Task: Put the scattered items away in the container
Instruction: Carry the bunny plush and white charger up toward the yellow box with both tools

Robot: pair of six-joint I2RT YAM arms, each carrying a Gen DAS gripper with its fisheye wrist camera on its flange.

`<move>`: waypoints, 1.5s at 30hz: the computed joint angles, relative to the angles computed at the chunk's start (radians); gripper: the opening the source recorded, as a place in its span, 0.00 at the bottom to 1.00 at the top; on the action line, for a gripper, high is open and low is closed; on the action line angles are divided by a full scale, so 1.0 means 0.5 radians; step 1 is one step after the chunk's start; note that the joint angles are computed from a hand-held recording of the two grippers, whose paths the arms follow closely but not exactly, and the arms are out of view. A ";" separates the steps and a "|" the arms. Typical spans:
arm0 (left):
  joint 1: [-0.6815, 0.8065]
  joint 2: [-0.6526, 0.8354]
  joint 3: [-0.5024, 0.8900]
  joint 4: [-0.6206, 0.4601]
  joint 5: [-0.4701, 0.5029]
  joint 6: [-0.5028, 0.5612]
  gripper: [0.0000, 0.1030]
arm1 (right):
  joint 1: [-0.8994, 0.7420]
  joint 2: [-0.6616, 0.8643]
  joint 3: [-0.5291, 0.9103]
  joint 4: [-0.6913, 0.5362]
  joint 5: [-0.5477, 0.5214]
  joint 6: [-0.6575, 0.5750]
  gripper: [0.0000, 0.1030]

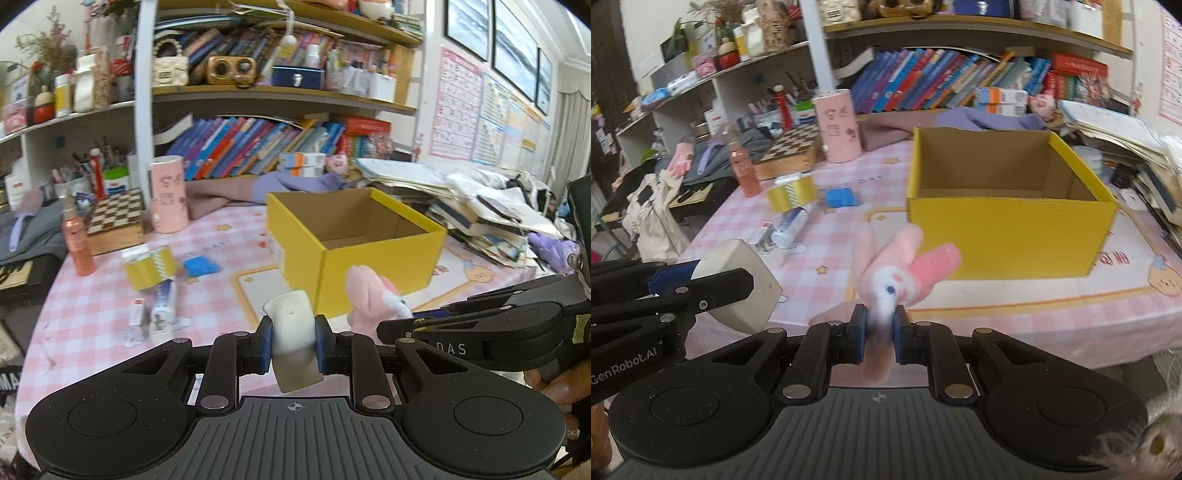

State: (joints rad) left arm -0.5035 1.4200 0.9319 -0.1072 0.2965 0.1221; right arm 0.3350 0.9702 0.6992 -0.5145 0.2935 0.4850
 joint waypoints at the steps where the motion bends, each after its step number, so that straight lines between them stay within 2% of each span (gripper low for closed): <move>1: -0.014 0.008 0.005 -0.001 0.011 0.005 0.20 | 0.000 -0.028 -0.011 -0.026 0.013 0.015 0.13; 11: -0.159 0.074 0.044 0.001 0.080 0.042 0.20 | -0.070 -0.278 -0.087 -0.284 0.096 0.139 0.13; 21: -0.291 0.160 0.121 0.027 0.066 0.043 0.20 | -0.274 -0.421 -0.122 -0.376 0.041 0.083 0.13; 33: -0.437 0.378 0.352 -0.007 -0.001 0.066 0.20 | -0.788 -0.450 -0.163 -0.283 -0.275 -0.181 0.13; 45: -0.511 0.546 0.539 -0.005 -0.056 0.047 0.20 | -1.164 -0.310 -0.156 -0.147 -0.562 -0.433 0.13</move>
State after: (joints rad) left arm -0.7589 1.6932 1.2013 -0.1097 0.2683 0.1459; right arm -0.2472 0.8150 0.6211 -0.5881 0.0126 0.2688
